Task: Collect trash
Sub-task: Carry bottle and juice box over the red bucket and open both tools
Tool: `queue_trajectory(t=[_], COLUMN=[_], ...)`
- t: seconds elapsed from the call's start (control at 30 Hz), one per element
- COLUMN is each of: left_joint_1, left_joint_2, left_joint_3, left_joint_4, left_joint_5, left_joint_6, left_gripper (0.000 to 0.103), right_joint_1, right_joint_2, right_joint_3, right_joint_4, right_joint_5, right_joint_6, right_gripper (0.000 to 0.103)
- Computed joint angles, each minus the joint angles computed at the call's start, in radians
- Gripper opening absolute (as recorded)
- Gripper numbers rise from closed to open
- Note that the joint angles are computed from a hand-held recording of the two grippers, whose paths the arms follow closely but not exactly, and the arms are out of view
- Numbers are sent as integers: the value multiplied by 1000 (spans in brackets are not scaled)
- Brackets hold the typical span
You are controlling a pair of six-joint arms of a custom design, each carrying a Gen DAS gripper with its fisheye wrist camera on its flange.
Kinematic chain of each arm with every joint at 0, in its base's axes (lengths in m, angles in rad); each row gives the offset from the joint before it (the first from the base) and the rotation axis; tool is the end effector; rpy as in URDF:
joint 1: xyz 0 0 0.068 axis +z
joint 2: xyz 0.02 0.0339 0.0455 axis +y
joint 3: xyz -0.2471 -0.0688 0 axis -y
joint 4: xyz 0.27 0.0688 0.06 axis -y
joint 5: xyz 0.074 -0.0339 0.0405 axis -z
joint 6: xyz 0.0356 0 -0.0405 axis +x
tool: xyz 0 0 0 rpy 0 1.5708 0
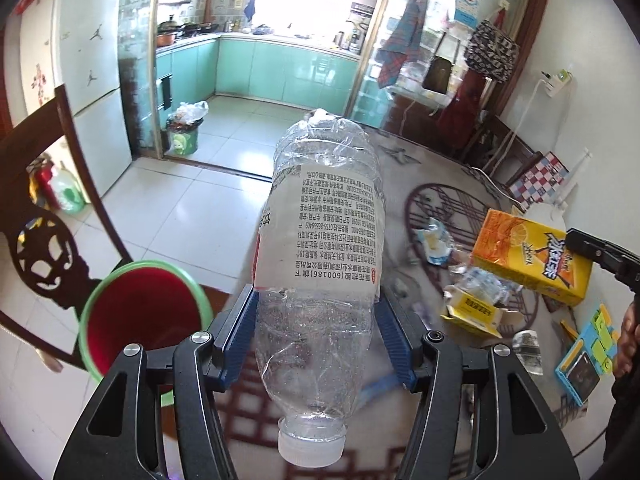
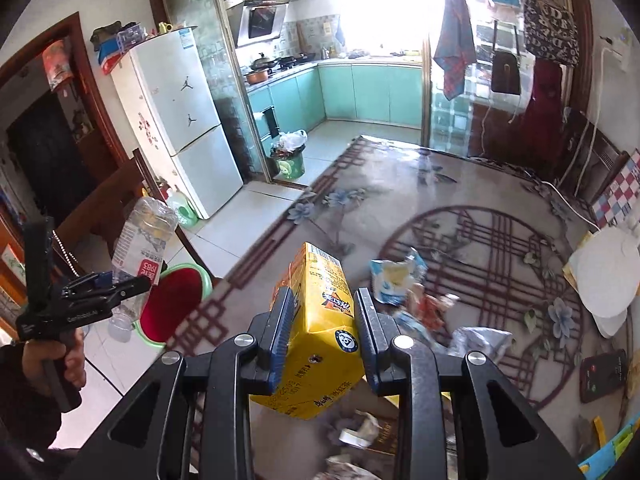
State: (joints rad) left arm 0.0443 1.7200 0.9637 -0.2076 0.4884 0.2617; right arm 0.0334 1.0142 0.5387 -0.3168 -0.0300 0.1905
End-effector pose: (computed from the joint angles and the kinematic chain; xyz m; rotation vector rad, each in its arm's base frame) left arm 0.3548 -0.0010 0.1296 0.4524 2.3968 -0.4828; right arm 0.2338 0.0089 0.1750 0.1712 2.3611 0.1438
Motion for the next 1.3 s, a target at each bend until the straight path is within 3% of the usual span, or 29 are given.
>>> queue_trajectory(t=[0.27, 0.53, 0.8, 0.9, 0.97, 1.0, 1.03, 1.3], left_joint_1=[165, 272, 322, 328, 332, 335, 339, 347], left_joint_2=[207, 445, 598, 622, 641, 642, 641, 590], left_joint_3=[199, 425, 577, 607, 639, 643, 643, 591], left_joint_4=[-88, -184, -246, -244, -253, -246, -228, -138], left_joint_5=[5, -76, -114, -111, -105, -100, -94, -82], left_joint_6=[121, 149, 172, 154, 143, 135, 125, 82], left_gripper=[58, 58, 58, 60, 73, 85, 88, 88], right_joint_1=[284, 421, 470, 468, 462, 461, 458, 465], right_joint_2=[391, 894, 1297, 1381, 1417, 1447, 1470, 1485], right_joint_3=[268, 656, 1066, 1145, 1166, 1201, 1227, 1229], right_joint_4=[109, 199, 123, 138, 159, 149, 141, 172], right_joint_5=[122, 48, -32, -60, -80, -93, -106, -97], right_joint_6=[170, 246, 275, 273, 283, 292, 300, 344], right_gripper=[28, 28, 28, 29, 30, 30, 31, 45])
